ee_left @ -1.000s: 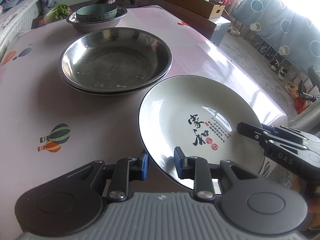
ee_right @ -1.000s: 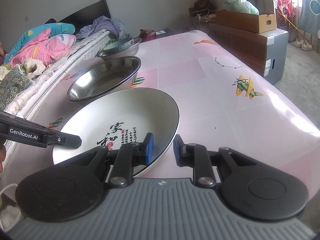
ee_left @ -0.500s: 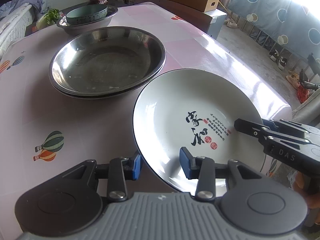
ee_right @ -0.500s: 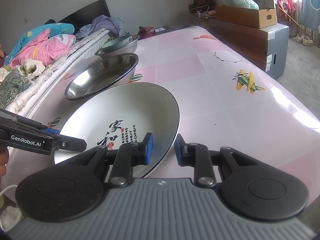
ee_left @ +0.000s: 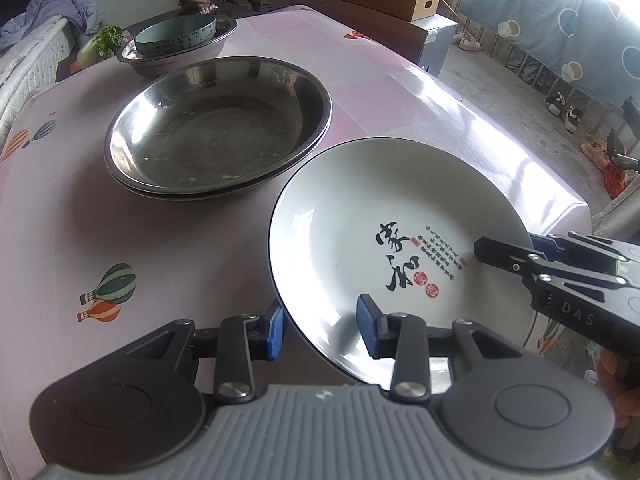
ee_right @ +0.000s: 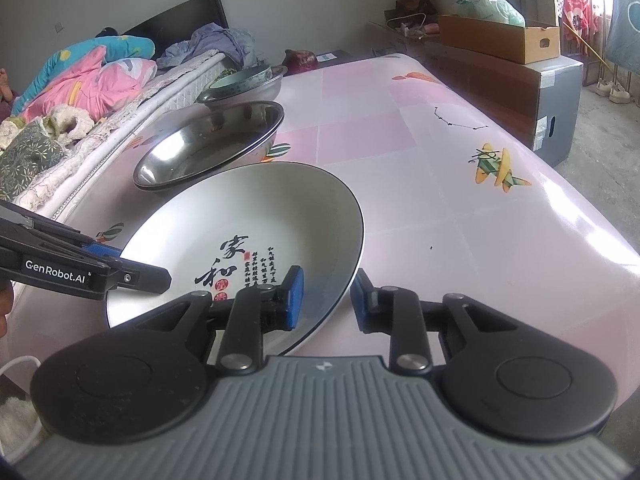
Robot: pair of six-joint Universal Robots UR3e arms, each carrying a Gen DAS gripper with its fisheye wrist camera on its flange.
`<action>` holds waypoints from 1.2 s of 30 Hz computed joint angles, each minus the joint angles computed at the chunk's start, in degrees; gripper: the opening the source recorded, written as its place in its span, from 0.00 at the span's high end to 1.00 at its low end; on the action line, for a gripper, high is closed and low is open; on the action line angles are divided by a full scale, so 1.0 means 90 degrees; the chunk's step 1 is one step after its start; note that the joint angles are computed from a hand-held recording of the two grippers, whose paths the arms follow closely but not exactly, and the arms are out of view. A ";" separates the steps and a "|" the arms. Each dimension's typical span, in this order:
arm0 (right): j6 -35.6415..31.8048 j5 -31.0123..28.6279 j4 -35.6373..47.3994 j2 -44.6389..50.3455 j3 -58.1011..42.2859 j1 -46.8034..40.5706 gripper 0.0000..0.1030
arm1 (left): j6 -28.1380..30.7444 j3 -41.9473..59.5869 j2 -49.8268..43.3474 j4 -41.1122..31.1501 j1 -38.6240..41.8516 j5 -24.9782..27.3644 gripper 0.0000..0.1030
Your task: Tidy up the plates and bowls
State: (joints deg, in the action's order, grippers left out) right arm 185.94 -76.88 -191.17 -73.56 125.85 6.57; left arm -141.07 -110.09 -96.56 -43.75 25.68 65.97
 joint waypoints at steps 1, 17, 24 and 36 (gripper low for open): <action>0.0005 0.0009 -0.0034 0.0033 -0.0005 -0.0009 0.75 | -0.0002 0.0053 -0.0044 -0.0043 0.0001 -0.0021 0.61; 0.0010 -0.0418 -0.0038 0.0173 -0.0224 0.0289 0.71 | -0.0153 -0.0254 0.0036 0.0568 -0.0045 -0.0022 0.57; -0.0259 -0.0565 -0.0335 0.0052 -0.0036 0.0335 0.71 | -0.0085 -0.0366 0.0226 0.0460 0.0074 -0.0170 0.60; -0.0349 -0.0370 -0.0299 -0.0114 0.0239 0.0023 0.79 | 0.0406 -0.0104 0.0012 -0.0373 0.0607 -0.0863 0.78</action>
State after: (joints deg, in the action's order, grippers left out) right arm 182.81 -80.21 -193.86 -74.58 128.00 6.77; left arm -137.41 -111.02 -96.45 -47.11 31.14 58.20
